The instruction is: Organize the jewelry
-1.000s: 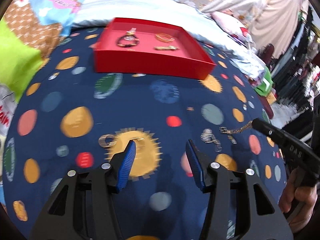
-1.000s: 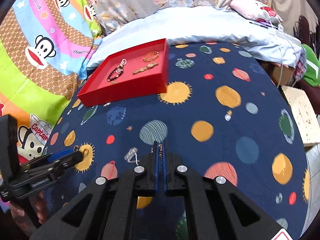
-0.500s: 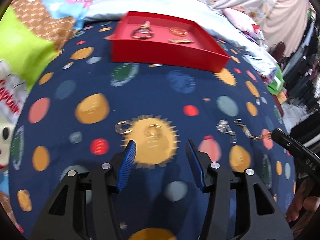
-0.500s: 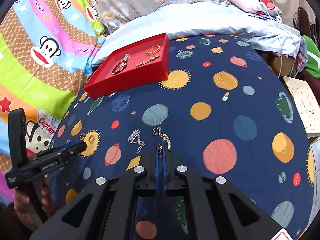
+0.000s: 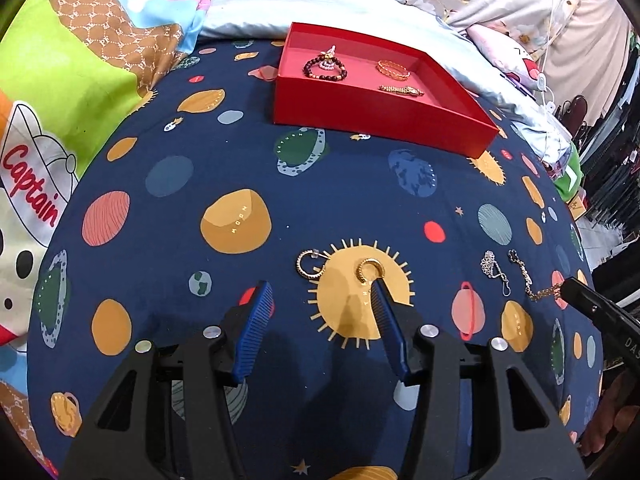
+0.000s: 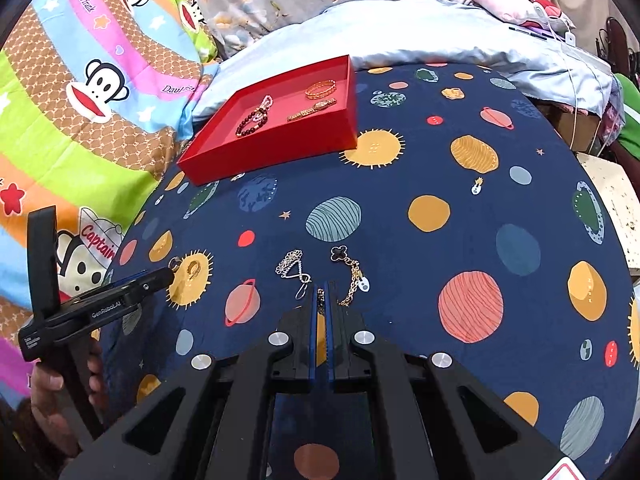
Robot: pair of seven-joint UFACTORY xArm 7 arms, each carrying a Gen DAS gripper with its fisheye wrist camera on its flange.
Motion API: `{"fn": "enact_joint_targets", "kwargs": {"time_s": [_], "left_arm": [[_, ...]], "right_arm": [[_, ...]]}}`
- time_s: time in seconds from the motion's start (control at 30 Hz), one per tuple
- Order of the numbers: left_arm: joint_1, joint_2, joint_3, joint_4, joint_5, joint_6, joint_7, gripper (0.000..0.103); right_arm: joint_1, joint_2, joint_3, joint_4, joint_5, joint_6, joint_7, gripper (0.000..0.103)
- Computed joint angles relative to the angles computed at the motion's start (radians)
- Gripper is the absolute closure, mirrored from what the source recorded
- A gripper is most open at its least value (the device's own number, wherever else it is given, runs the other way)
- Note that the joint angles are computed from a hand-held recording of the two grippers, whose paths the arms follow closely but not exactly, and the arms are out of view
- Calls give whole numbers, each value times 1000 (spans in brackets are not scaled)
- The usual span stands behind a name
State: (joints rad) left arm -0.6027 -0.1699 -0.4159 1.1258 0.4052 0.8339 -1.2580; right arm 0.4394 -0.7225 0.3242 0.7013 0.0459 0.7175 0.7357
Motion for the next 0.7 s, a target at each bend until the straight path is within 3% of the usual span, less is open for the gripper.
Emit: {"fn": "enact_joint_targets", "kwargs": {"time_s": [0.3, 0.5, 0.7], "left_arm": [[7, -30, -13, -10, -25, -22, 13, 53], [-22, 87, -14, 100, 3, -72, 24, 53], [-106, 269, 31, 273, 48, -99, 17, 53]], "right_arm": [[-11, -36, -4, -5, -6, 29, 5, 100], [-2, -47, -5, -23, 8, 33, 5, 100], [4, -59, -13, -42, 20, 26, 4, 100]]}}
